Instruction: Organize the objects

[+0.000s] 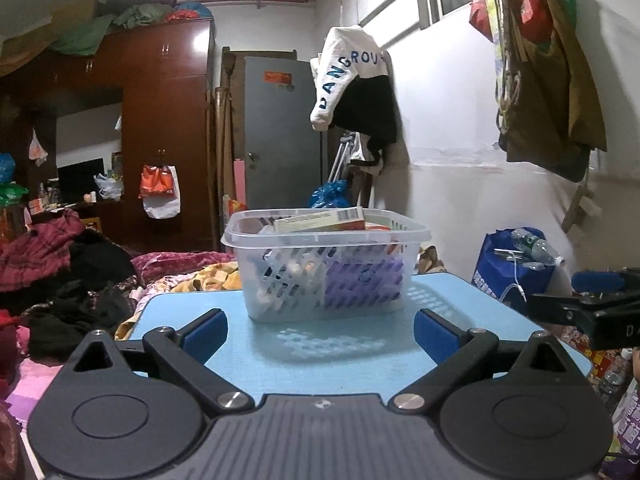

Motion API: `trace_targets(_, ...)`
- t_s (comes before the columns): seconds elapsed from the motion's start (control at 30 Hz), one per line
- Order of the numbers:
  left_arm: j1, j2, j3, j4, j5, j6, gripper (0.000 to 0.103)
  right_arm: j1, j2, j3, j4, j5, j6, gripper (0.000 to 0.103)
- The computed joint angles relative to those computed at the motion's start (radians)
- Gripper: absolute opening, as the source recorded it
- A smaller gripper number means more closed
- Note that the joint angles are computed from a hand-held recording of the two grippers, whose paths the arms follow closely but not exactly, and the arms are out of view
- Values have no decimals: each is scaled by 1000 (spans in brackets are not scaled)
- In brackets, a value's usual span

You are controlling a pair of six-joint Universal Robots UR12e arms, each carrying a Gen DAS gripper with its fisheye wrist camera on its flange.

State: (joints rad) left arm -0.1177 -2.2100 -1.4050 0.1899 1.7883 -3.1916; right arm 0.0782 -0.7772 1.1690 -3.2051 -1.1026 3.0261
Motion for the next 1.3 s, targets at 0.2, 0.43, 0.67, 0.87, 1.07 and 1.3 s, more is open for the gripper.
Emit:
trace_targets(0.2, -2, 0, 3, -3, 13, 7, 101, -2, 3, -7, 17, 4, 8, 103)
trace_targets(0.43, -2, -2, 6, -8, 19, 12, 101, -6, 7, -14, 23, 13, 28, 103)
trace_targets(0.67, -4, -4, 7, -7, 21, 11, 101, -6, 2, -3, 7, 18, 17, 103)
trace_targets(0.87, -4, -3, 4, -3, 24, 11, 101, -5, 1, 0, 1, 18, 13, 103)
trace_targets(1.07, -5, -5, 7, -6, 22, 12, 101, -5, 1, -1, 4, 19, 13, 103)
trace_targets(1.3, -6, -5, 7, -5, 19, 11, 101, -4, 1, 0, 3, 17, 18, 103)
